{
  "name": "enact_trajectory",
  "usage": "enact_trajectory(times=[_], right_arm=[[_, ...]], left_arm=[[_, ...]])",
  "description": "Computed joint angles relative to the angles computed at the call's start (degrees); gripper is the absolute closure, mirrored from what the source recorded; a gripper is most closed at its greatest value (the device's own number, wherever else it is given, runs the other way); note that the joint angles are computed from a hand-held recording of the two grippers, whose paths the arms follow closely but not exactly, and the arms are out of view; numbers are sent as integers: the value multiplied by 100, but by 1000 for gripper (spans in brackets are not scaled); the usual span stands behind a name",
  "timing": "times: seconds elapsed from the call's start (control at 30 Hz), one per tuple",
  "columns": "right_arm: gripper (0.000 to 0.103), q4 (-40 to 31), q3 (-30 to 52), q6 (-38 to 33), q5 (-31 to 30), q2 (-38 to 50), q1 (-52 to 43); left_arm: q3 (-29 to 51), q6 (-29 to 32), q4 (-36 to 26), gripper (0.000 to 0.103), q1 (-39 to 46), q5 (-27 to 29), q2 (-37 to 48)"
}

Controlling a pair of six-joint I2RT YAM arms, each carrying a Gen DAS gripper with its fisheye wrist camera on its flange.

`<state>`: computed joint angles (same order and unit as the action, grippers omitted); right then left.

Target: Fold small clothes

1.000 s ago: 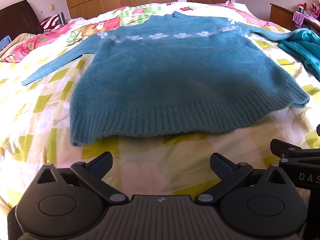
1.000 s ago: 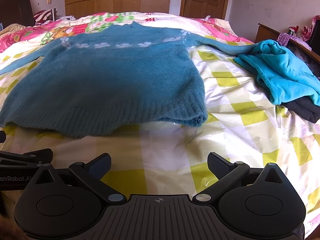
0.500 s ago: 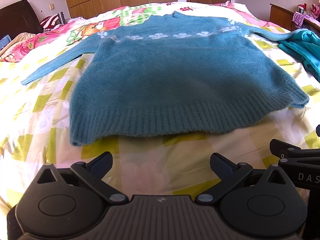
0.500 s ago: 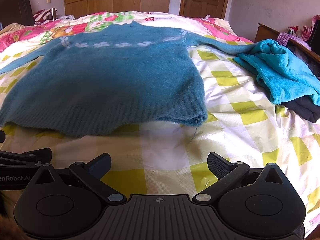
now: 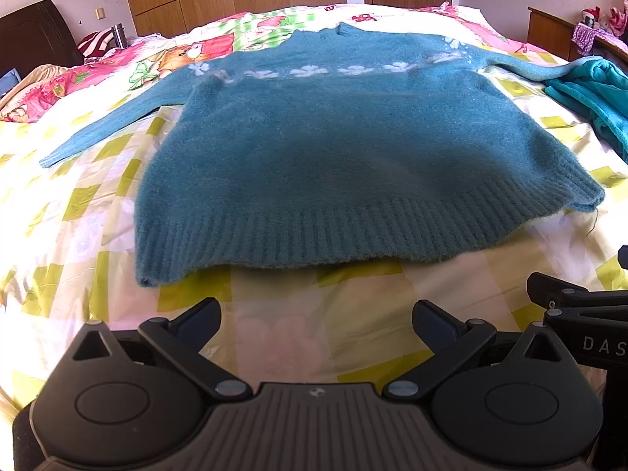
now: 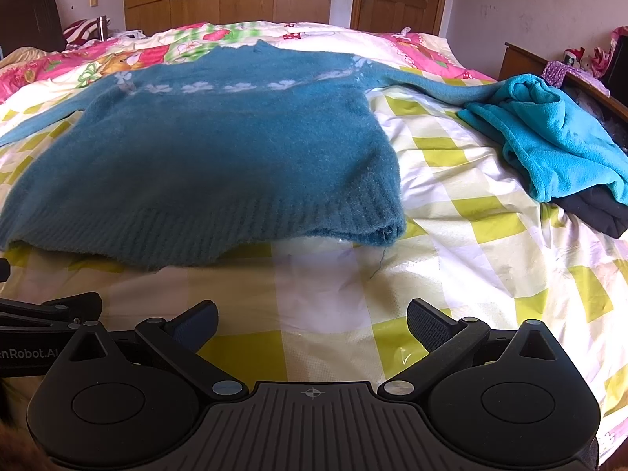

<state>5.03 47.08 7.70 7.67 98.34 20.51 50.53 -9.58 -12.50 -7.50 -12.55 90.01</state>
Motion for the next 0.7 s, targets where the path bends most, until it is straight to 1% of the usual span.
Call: enact_trajectory(times=[0.67, 0.7], right_arm=[[1, 72, -24, 10, -3, 58, -5], [1, -3, 14, -12, -8, 19, -11]], left_arm=[[7, -1, 2, 0, 4, 31, -26], [8, -1, 1, 0, 5, 35, -27]])
